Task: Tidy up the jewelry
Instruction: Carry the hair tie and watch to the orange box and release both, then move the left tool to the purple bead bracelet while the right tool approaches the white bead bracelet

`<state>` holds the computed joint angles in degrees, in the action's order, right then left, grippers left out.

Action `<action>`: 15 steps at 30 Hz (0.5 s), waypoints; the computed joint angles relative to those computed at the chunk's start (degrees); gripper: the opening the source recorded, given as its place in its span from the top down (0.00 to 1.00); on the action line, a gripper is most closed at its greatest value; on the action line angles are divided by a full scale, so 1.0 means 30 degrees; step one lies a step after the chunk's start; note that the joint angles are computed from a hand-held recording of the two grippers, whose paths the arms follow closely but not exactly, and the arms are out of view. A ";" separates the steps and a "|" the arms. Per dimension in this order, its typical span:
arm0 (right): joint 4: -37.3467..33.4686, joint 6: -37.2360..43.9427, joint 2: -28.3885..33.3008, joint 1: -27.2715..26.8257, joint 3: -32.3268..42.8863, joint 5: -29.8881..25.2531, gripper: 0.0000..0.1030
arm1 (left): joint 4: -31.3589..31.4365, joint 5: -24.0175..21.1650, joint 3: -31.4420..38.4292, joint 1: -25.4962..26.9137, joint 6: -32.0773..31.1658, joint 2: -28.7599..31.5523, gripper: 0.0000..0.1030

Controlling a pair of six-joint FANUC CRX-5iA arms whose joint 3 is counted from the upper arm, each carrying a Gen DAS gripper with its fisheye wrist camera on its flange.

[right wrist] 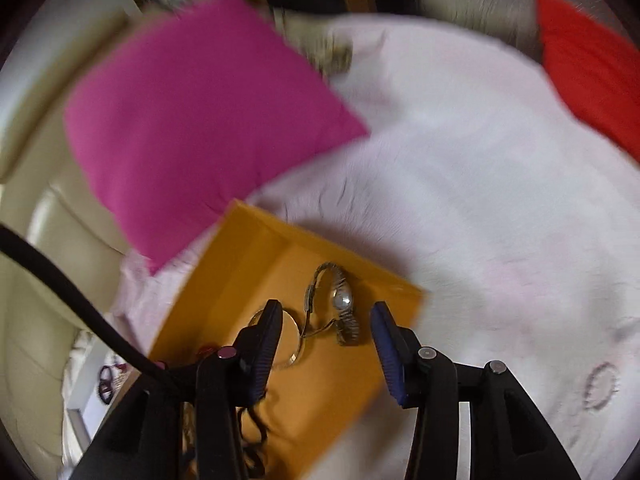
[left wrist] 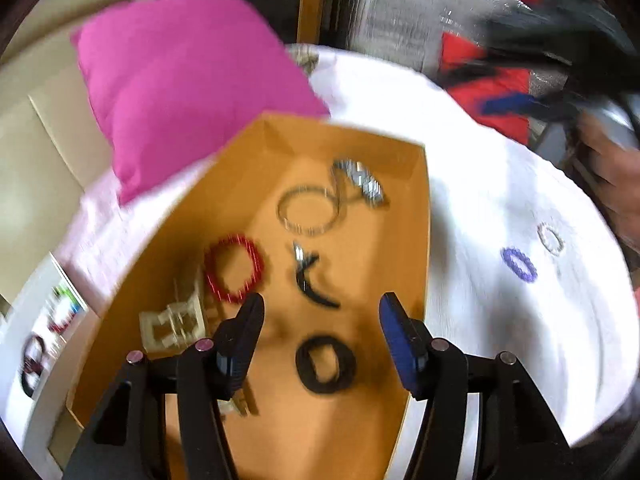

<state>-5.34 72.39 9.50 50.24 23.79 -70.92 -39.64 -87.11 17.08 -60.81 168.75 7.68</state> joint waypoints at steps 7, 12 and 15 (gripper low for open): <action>-0.0918 -0.0374 -0.8181 -0.4916 -0.7779 0.5288 0.40 | -0.3921 -0.2221 0.4115 -0.1966 -0.2301 0.2834 0.34; -0.5184 0.0412 -1.0189 -1.0792 -1.0204 0.5422 0.40 | -0.3618 -0.1385 0.6655 -0.1823 -0.4340 0.4863 0.33; -0.7774 0.1678 -1.0034 -1.3109 -1.0821 0.4890 0.40 | -0.2907 -0.0881 0.8123 -0.1365 -0.5148 0.6074 0.33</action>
<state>-28.67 77.43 -20.60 10.92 -8.67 -56.25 -48.36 -89.75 41.45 -64.91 153.30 25.90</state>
